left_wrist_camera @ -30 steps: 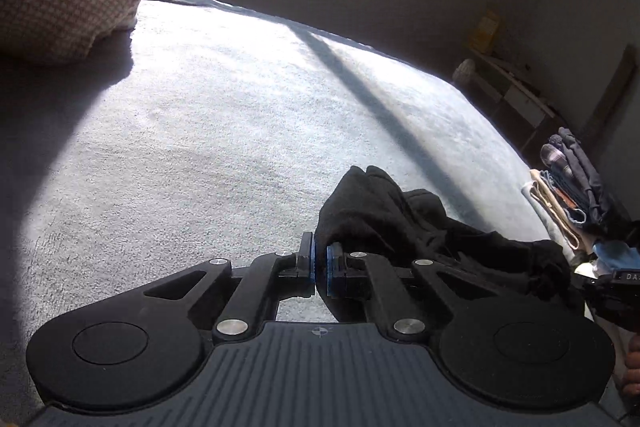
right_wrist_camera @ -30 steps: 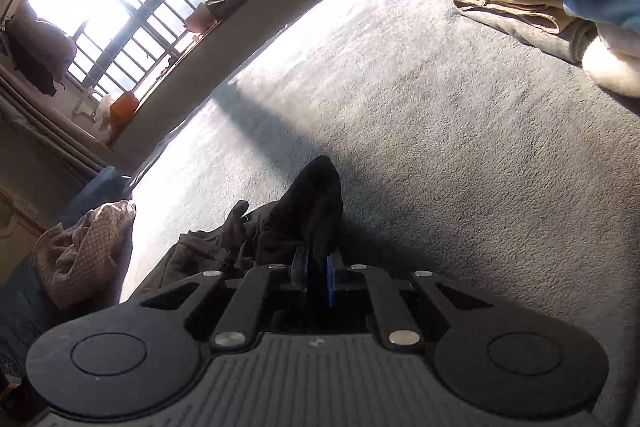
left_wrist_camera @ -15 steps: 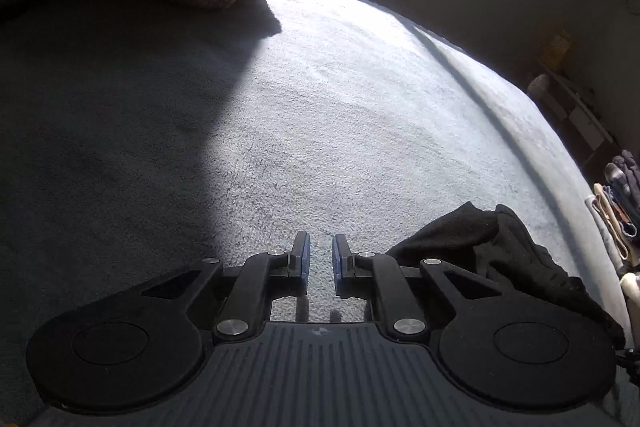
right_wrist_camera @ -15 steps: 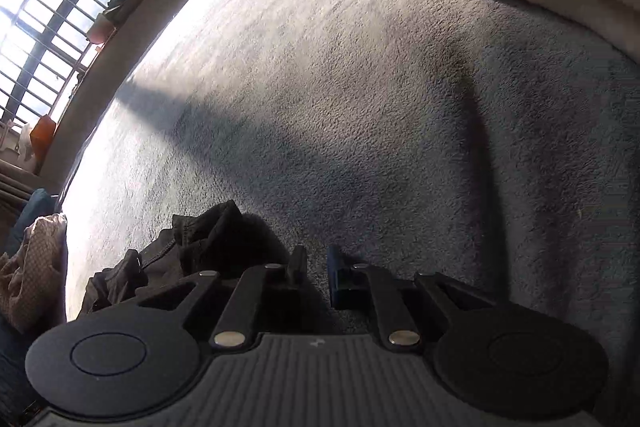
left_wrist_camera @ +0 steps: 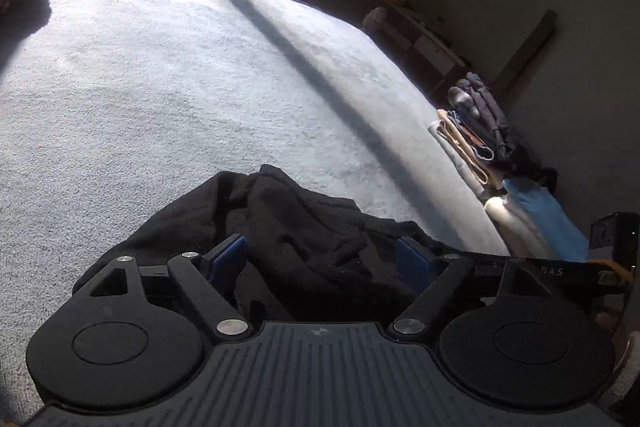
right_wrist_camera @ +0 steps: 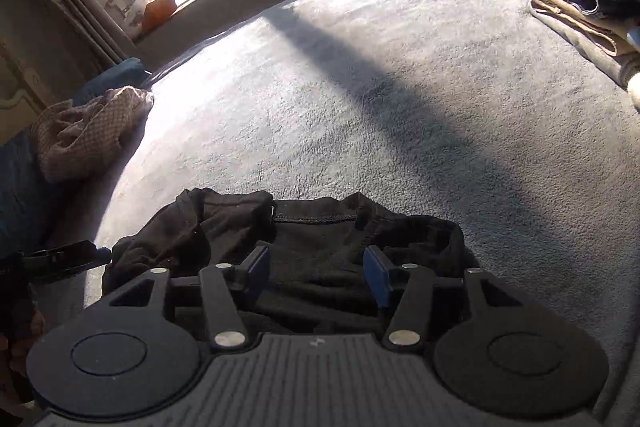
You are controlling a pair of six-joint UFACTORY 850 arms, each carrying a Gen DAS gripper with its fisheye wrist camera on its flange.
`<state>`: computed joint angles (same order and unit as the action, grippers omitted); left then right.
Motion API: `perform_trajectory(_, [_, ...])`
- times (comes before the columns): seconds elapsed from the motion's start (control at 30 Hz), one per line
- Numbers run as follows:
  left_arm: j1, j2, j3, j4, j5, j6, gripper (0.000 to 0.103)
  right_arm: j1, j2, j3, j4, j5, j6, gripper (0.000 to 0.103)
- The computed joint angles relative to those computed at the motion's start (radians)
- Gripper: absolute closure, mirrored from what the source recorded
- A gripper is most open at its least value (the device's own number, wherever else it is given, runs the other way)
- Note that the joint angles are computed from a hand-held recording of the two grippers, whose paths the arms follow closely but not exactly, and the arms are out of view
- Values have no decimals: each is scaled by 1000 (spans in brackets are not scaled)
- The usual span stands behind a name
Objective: Fold clothes
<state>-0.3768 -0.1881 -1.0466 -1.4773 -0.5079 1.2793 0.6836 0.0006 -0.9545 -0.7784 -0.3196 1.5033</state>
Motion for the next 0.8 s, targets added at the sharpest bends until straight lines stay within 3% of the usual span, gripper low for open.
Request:
perform_trajectory(0.03, [-32, -16, -21, 62, 56, -26, 21, 13, -22, -24, 20, -9, -77, 48])
perform_trajectory(0.1, [-79, -47, -57, 226, 154, -142, 34, 25, -56, -58, 80, -14, -202, 48])
perform_trajectory(0.13, [-87, -55, -63, 271, 173, -182, 55, 26, -71, -72, 120, -20, -262, 48])
perform_trajectory(0.17, [-85, -56, -61, 274, 169, -195, 68, 28, -86, -87, 158, -27, -320, 48])
perform_trajectory(0.2, [-82, -56, -56, 260, 166, -190, 73, 29, -99, -98, 175, -40, -358, 48])
perform_trajectory(0.23, [-78, -53, -49, 244, 165, -180, 89, 28, -110, -102, 214, -50, -431, 49])
perform_trajectory(0.3, [-60, -15, -10, 147, 156, -82, 91, 25, -130, -112, 274, -64, -547, 52])
perform_trajectory(0.37, [-30, 31, 35, 17, 94, 68, 92, 32, -144, -115, 233, -86, -557, 65])
perform_trajectory(0.4, [-8, 57, 62, -44, 36, 144, 92, 35, -150, -119, 195, -100, -530, 78])
perform_trajectory(0.43, [17, 81, 87, -89, -34, 205, 92, 36, -154, -121, 160, -109, -497, 92])
perform_trajectory(0.47, [50, 100, 110, -108, -139, 247, 92, 36, -156, -123, 127, -115, -462, 95])
perform_trajectory(0.53, [103, 124, 136, -39, -320, 235, 92, 31, -157, -126, 69, -126, -387, 99])
perform_trajectory(0.63, [133, 137, 158, 104, -468, 181, 96, 29, -159, -138, -25, -174, -255, 100])
perform_trajectory(0.73, [123, 120, 174, 232, -562, 121, 97, -7, -120, -112, -7, -94, -160, 100])
perform_trajectory(0.8, [98, 122, 197, 283, -569, 118, 97, -40, -85, -83, 144, 35, -239, 98])
